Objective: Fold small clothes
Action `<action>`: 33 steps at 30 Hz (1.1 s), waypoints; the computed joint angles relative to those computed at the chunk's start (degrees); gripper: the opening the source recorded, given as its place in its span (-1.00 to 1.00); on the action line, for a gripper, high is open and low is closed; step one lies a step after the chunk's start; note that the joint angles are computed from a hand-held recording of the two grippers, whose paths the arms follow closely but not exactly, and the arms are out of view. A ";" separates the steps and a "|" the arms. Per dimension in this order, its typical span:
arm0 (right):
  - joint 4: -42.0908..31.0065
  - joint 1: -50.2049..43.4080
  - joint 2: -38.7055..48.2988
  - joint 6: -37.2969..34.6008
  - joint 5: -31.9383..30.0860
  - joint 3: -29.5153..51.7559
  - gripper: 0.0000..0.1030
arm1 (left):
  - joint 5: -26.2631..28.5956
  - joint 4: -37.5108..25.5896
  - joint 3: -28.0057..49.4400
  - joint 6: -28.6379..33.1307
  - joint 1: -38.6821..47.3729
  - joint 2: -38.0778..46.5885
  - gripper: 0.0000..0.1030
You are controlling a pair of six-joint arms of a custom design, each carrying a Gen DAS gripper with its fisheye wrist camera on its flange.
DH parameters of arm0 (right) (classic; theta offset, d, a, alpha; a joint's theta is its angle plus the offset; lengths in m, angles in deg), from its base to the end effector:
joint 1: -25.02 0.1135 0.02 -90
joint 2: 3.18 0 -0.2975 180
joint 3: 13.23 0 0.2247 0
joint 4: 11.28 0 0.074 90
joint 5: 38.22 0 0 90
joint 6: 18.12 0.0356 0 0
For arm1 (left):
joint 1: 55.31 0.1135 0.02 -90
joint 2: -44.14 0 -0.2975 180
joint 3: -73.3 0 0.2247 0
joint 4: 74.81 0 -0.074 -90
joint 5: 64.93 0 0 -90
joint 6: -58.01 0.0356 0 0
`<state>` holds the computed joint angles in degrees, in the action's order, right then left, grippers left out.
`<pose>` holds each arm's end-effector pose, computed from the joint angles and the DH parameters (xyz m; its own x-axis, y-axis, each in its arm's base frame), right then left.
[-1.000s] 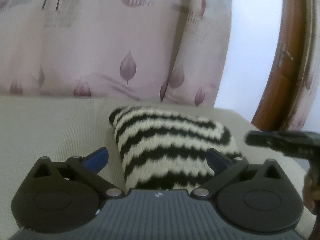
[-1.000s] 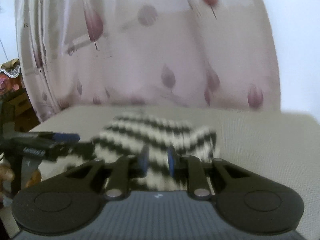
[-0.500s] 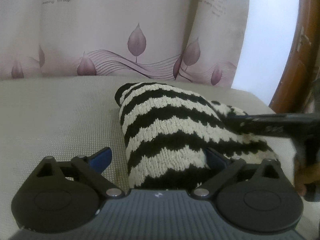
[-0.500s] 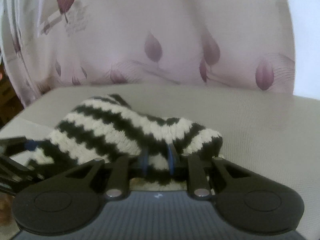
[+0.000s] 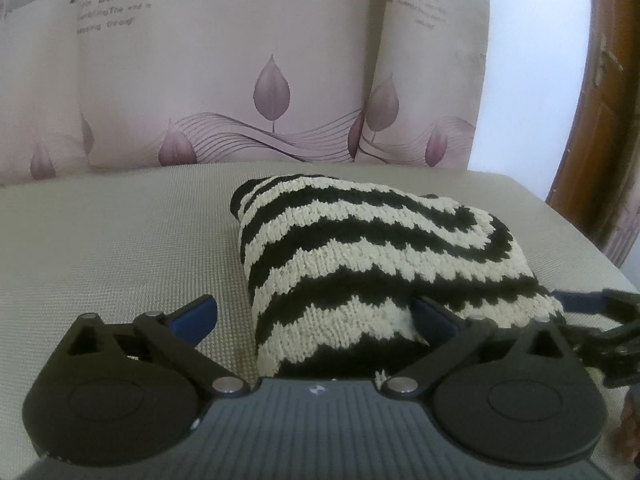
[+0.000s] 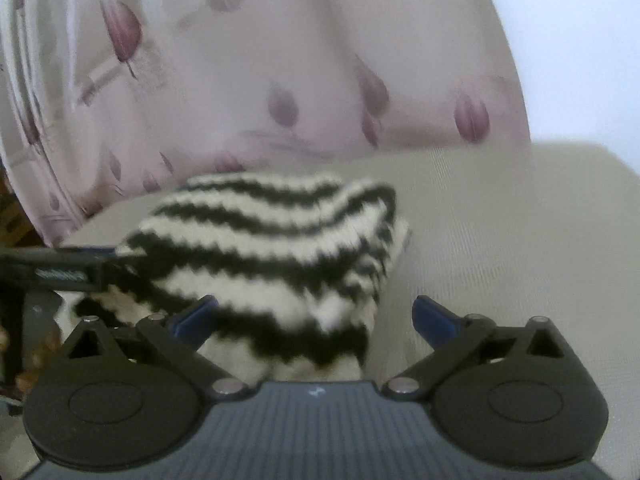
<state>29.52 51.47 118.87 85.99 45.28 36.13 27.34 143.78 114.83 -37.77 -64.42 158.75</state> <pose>0.3005 0.1540 0.0934 -0.5876 -0.0218 -0.8089 -0.3974 0.8786 0.2650 0.2956 -0.0488 0.1070 -0.5755 -0.0096 -0.8178 0.1332 0.9855 -0.1053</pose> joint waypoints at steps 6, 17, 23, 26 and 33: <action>-0.61 -4.15 2.70 4.04 -10.97 2.27 1.00 | 1.31 -2.43 1.28 1.62 1.06 -0.90 1.00; -10.13 -4.72 4.24 1.06 -16.00 9.63 1.00 | 5.84 -4.93 4.10 3.89 3.15 0.66 1.00; -11.10 -5.31 4.40 0.42 -17.56 10.27 1.00 | 14.08 -9.51 7.33 3.64 6.96 2.09 1.00; -12.04 -5.81 4.50 -0.04 -18.69 10.97 1.00 | 20.98 -12.33 9.98 3.13 9.77 4.39 1.00; -14.42 -8.00 6.69 1.73 -24.10 15.49 0.84 | 37.85 -19.50 19.53 0.71 15.61 12.31 1.00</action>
